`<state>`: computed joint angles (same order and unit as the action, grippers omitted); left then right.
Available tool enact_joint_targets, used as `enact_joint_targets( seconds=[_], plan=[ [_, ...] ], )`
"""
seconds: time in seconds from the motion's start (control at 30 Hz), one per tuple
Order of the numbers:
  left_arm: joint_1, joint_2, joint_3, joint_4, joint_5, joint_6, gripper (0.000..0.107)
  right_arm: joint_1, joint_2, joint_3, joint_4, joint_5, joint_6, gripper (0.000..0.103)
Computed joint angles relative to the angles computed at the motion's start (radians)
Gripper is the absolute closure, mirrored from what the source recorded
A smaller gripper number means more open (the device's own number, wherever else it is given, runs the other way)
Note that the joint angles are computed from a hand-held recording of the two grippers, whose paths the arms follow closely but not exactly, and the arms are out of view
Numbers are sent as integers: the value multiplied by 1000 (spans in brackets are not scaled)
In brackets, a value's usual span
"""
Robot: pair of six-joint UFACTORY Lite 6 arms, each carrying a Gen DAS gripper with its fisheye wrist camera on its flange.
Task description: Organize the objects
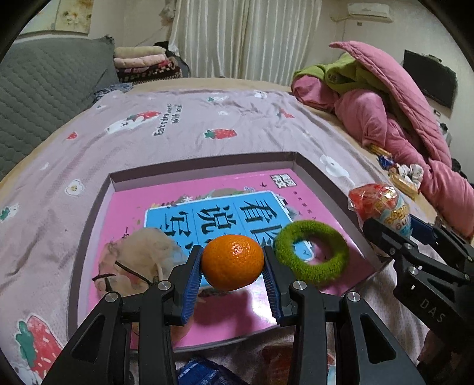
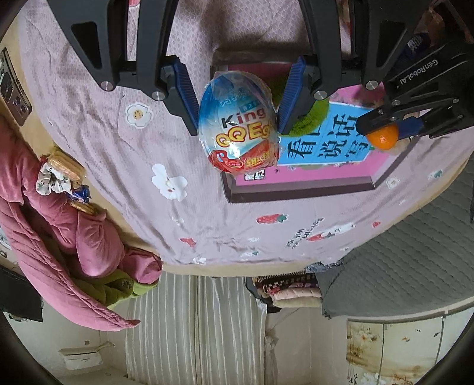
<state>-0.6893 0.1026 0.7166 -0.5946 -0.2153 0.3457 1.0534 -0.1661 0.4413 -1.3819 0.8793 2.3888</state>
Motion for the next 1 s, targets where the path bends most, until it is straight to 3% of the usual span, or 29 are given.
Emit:
enact_joint_targets(
  seconds=[0.6,1.0],
  plan=[
    [-17,72,48,-150,16,165,67,-59,87,36,2,-97,-8,50],
    [16,116,80,-106,72,113,67,-106,145,70,-18,-133,2,50]
  ],
)
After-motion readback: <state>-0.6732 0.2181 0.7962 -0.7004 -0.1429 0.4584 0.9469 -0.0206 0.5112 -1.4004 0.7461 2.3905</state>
